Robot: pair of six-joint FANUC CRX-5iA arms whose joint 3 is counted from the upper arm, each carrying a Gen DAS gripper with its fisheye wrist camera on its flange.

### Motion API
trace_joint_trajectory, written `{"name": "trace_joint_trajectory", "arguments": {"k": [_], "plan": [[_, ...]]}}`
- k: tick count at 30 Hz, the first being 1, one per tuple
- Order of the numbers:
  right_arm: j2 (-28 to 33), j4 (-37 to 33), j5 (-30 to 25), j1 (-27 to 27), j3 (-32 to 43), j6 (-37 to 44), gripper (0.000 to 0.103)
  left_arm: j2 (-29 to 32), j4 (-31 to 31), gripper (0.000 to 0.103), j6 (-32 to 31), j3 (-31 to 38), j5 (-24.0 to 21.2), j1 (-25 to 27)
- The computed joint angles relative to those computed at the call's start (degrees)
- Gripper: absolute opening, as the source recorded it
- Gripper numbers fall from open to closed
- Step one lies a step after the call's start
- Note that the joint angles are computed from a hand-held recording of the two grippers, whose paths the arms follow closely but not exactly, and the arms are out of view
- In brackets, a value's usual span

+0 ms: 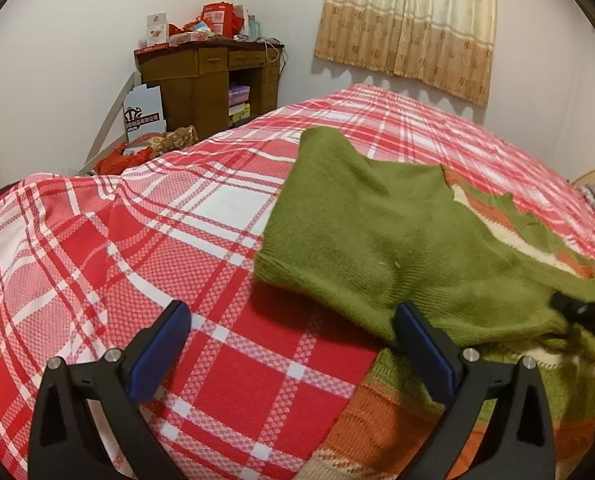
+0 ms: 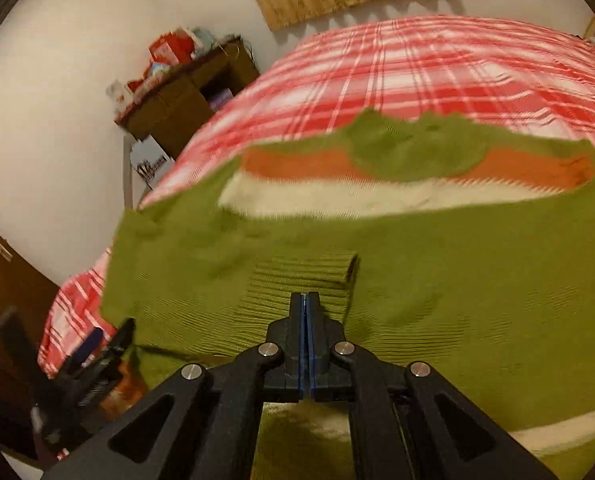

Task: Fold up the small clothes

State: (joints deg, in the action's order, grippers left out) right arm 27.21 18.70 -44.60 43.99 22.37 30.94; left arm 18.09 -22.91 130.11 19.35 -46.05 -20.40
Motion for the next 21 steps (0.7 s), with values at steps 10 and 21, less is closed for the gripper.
{"name": "trace_joint_trajectory", "arguments": {"k": [10,21], "plan": [[-1.50,8.95,1.69,1.23,-3.22,-4.93,0.067,-1.14,-2.84,0.103,6.41,-1.44,0.78,0.08],[7.60,10.68,-11.38,3.08,10.51,6.74,0.007,-1.75,-4.34,0.103,9.12,-2.44,1.19,-0.09]]}}
